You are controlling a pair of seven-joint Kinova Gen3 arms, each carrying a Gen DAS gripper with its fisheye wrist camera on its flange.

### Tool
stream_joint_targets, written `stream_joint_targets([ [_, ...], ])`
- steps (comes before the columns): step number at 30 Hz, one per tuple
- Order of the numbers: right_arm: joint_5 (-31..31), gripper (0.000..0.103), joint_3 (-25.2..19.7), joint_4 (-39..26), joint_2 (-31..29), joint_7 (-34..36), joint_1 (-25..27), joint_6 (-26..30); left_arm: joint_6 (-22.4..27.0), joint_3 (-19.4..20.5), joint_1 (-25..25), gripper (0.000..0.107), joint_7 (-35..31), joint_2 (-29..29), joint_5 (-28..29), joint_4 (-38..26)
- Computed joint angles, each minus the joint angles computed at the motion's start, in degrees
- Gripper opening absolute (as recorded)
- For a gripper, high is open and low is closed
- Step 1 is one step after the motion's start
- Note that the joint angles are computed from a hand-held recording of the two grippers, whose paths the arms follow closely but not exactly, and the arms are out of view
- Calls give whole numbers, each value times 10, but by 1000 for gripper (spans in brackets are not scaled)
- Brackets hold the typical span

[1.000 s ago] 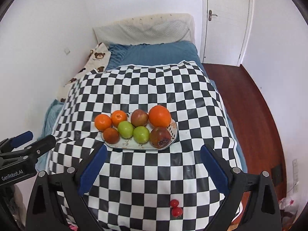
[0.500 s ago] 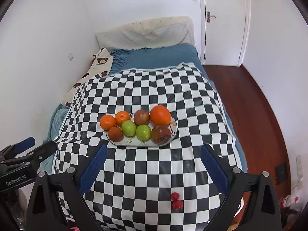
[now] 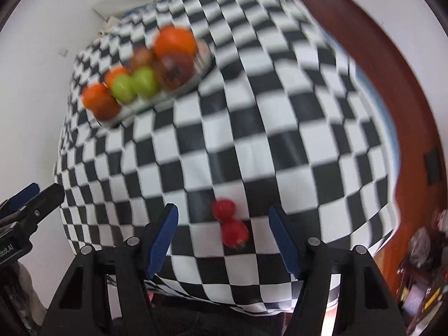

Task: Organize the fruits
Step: 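Grasp one red cherry with the right tool while the left tool grasps the other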

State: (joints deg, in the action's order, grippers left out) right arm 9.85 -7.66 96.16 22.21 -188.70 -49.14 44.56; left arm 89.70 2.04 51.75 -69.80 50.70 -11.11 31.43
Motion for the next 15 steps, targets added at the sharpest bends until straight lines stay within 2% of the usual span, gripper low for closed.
stream_joint_targets([
  [4, -19, 59, -7, 34, 17, 8, 5, -57, 44, 3, 5, 103, -4, 47, 8, -47],
  [7, -37, 50, -10, 43, 32, 30, 11, -85, 65, 4, 5, 103, -1, 67, 23, -67],
  [10, -31, 40, 1, 32, 45, 40, -5, -75, 76, 3, 6, 103, 3, 76, 33, -77],
  [11, -32, 33, 5, 24, 49, 47, -9, -62, 73, 4, 6, 103, 4, 76, 37, -75],
  [15, -17, 33, 19, 30, 39, 26, -28, -64, 80, 13, 8, 103, 1, 90, 55, -103],
])
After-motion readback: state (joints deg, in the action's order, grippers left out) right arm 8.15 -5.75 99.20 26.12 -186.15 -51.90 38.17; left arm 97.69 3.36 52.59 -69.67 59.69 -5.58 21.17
